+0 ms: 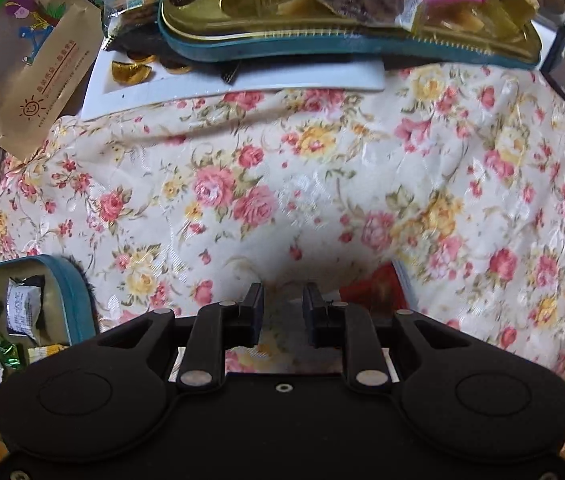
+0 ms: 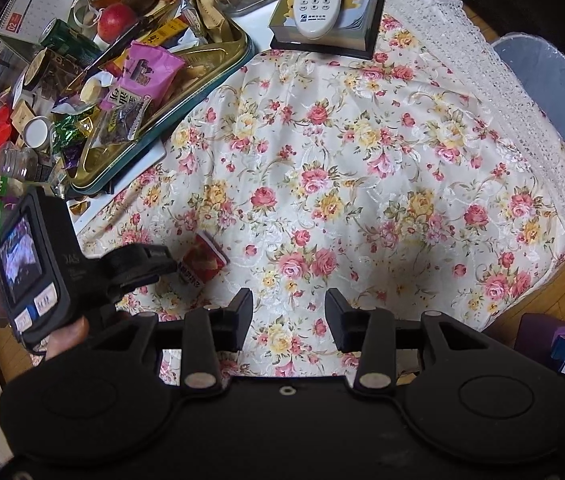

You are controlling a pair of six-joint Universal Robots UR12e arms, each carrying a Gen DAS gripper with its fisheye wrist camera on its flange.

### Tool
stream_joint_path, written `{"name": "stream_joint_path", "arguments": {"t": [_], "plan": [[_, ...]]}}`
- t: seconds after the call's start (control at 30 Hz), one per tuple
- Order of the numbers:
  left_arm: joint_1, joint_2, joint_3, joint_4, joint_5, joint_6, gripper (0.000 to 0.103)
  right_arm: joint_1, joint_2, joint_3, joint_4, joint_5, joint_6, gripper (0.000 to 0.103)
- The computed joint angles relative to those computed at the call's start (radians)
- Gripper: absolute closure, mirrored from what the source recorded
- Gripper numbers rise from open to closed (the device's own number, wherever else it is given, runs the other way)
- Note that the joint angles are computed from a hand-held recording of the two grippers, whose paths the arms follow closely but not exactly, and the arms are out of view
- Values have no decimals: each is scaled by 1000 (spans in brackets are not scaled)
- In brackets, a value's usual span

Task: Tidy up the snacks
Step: 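Lower the open left tool over the red-and-white packet, then close the left tool on the red-and-white packet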

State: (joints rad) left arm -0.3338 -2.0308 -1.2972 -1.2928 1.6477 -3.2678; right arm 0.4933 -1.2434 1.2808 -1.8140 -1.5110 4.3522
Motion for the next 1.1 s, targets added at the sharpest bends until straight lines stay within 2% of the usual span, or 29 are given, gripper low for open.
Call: {"name": "stream_joint_path", "arguments": {"t": [0.27, 0.33, 0.4, 0.53, 0.63, 0.87, 1.1], "plan": [[8, 31, -43, -74, -28, 94, 74, 5, 14, -20, 21, -3, -13, 60], [10, 41, -57, -64, -30, 94, 74, 5, 15, -22, 25, -1, -15, 60], [20, 53, -64, -41, -55, 60, 74, 4, 12, -19, 22, 0, -13, 60], [51, 76, -75, 29, -170, -62, 74, 1, 4, -10, 12, -4, -6, 60], [53, 79, -82, 73, -209, -96, 74, -1, 2, -5, 11, -2, 2, 60], [14, 28, -29, 43, -175, -81, 74, -5, 1, 0, 14, 13, 12, 60], [1, 19, -27, 39, -134, -95, 73, -4, -3, 4, 1, 18, 11, 60]]}}
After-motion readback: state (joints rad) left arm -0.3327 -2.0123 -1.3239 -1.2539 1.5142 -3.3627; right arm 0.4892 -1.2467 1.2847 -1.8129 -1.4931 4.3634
